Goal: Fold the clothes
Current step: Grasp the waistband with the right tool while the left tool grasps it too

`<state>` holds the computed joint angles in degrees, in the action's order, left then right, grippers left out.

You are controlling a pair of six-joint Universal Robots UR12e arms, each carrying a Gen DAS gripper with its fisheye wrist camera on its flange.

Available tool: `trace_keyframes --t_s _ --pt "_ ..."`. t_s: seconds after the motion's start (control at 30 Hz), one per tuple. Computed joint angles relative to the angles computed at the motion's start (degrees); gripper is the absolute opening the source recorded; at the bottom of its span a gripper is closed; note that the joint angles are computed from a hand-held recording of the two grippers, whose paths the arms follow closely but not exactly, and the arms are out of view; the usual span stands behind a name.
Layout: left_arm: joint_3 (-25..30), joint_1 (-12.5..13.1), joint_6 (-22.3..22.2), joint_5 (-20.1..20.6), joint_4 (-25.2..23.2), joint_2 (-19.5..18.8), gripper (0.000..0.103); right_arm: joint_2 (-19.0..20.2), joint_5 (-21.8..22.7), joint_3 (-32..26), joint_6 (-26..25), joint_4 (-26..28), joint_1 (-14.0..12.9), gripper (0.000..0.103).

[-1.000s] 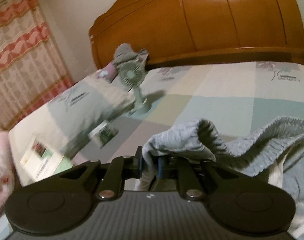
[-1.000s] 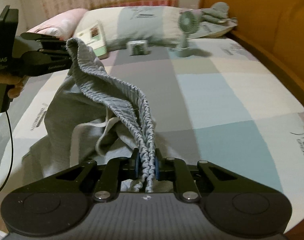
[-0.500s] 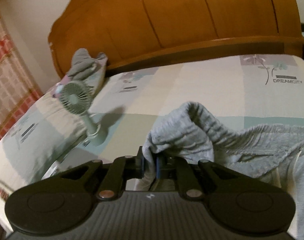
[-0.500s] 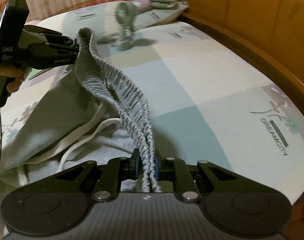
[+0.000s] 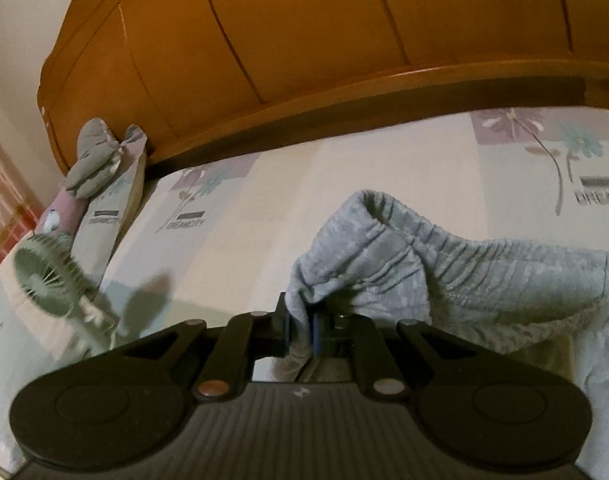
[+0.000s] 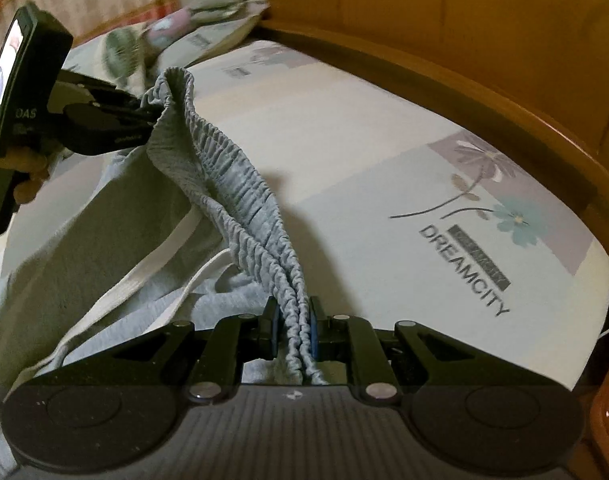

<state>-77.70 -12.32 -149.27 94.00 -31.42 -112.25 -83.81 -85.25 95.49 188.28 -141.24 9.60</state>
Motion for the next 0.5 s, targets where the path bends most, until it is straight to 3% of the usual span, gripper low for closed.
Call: trace_keyframes --t_s 0.13,0.2,0.3,0.33,0.43,0.5 --pt "3.1 -0.8 -1.4 0.6 -2.7 -2.7 0.009 1.4 1.3 -0.8 2.4 1.4 -1.4 0.016" --pt "3.8 -0.9 -1.9 0.4 -4.2 -3.3 0.018 1.4 1.7 -0.6 2.3 1.7 -1.7 0.018" --pt "4.7 -0.7 -4.0 -0.5 -7.1 -3.5 0.02 1.2 1.8 0.0 2.1 1.7 -2.1 0.03" --pt "4.6 -0.5 -4.5 -0.8 -7.1 -3.3 0.023 0.8 1.4 0.5 2.1 1.1 -2.1 0.037" --pt "4.3 -0.1 -6.2 -1.4 -6.5 -2.6 0.035 -0.4 0.5 1.4 2.3 -0.7 -2.3 0.042" --pt "4.2 0.2 -7.2 -2.2 -6.8 -2.0 0.041 -1.3 -0.6 2.0 2.6 -2.1 -2.4 0.051"
